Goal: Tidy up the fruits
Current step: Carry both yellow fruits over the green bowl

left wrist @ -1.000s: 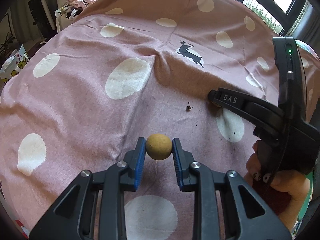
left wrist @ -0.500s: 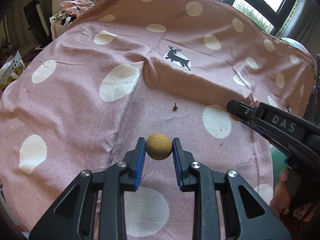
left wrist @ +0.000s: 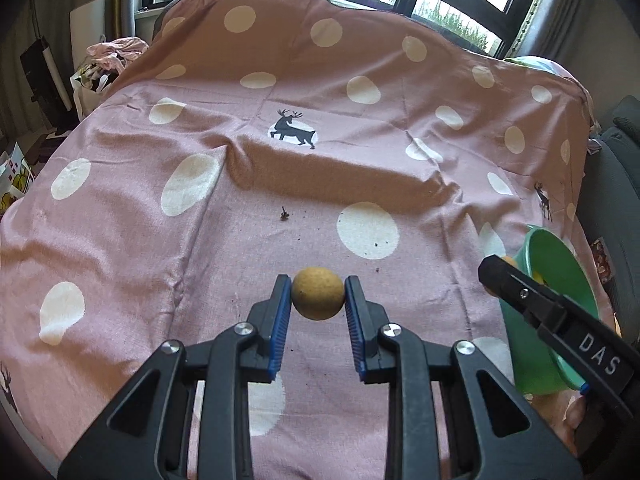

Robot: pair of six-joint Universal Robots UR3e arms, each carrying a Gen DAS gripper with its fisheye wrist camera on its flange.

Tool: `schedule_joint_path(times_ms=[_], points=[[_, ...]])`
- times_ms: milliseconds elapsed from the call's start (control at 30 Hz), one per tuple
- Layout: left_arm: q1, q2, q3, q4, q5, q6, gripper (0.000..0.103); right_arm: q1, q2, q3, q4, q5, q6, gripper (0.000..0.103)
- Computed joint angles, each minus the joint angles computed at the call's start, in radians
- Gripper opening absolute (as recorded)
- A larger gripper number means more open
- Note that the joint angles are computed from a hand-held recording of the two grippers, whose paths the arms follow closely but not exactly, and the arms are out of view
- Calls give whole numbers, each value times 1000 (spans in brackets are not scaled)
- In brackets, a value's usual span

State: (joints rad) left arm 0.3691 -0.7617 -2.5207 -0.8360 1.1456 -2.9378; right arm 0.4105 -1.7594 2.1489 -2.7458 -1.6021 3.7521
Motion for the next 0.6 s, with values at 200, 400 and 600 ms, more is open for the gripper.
schedule_joint_path(times_ms=[200, 400, 600], points=[[-50, 98, 28, -46, -20, -5, 27, 2, -112, 21, 19, -59, -8, 28], [-143, 157, 47, -55, -44, -28, 27, -53, -283, 79, 93, -83, -7, 28], [-404, -38, 72, 209, 94, -163, 27, -206, -530, 150, 249, -62, -27, 28]])
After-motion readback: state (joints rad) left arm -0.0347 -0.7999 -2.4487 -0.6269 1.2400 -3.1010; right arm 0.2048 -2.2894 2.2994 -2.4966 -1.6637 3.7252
